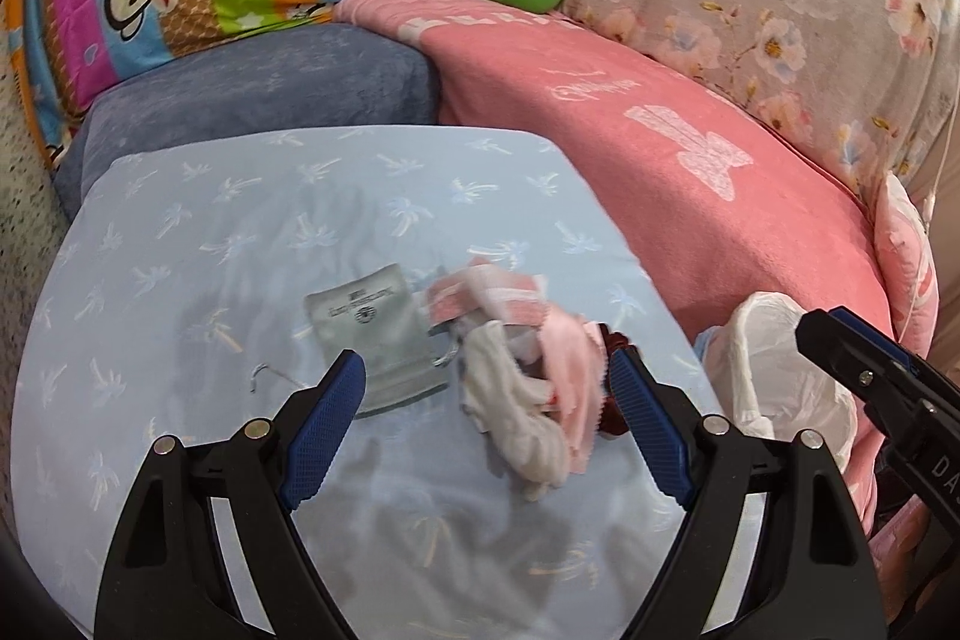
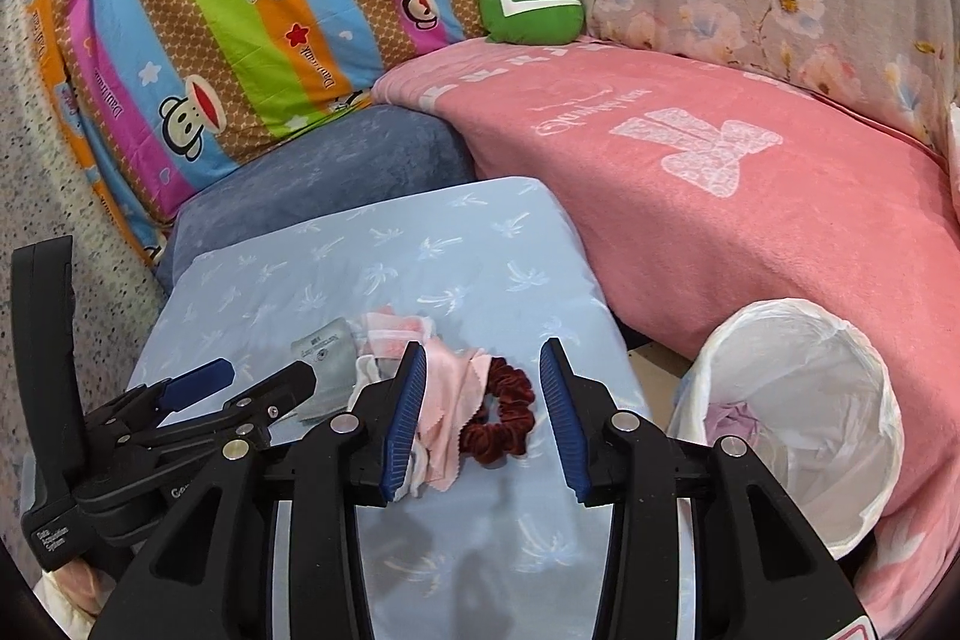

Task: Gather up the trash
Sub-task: 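Move both open grippers back over the remaining pile, then grasp the grey drawstring pouch with the left gripper while the right grasps the white glove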

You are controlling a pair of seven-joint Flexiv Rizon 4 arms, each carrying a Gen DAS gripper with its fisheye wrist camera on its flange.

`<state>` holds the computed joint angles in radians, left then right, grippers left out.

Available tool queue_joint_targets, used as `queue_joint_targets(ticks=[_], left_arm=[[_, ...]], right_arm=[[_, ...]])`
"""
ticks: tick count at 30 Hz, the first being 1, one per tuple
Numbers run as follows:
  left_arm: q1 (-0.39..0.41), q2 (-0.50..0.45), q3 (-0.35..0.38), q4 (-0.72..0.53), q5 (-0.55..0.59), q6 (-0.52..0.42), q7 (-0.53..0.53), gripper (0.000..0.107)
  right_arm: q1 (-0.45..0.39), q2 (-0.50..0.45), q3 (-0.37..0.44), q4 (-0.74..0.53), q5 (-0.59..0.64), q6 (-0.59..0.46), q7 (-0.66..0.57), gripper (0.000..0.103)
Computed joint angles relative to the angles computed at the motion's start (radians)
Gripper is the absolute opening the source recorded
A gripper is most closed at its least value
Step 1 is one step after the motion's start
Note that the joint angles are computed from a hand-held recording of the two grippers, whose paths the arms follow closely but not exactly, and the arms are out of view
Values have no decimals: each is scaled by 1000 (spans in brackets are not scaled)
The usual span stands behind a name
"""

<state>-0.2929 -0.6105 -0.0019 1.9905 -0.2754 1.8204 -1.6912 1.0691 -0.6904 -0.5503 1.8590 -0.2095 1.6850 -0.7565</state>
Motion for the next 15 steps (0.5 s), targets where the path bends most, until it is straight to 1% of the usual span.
queue_joint_targets(ticks=[7,13,15], left_arm=[[50,-5,3,41,-14,-13,-31,80],[105,-17,-10,67,-12,-25,-56,80],[135,-22,-28,72,-5,-32,-61,80]], right_arm=[[-79,-38,112,-75,-48,-46,4,39],[-151,-83,215,-149,-113,-95,26,39],[-176,-101,252,-178,-136,-114,32,39]])
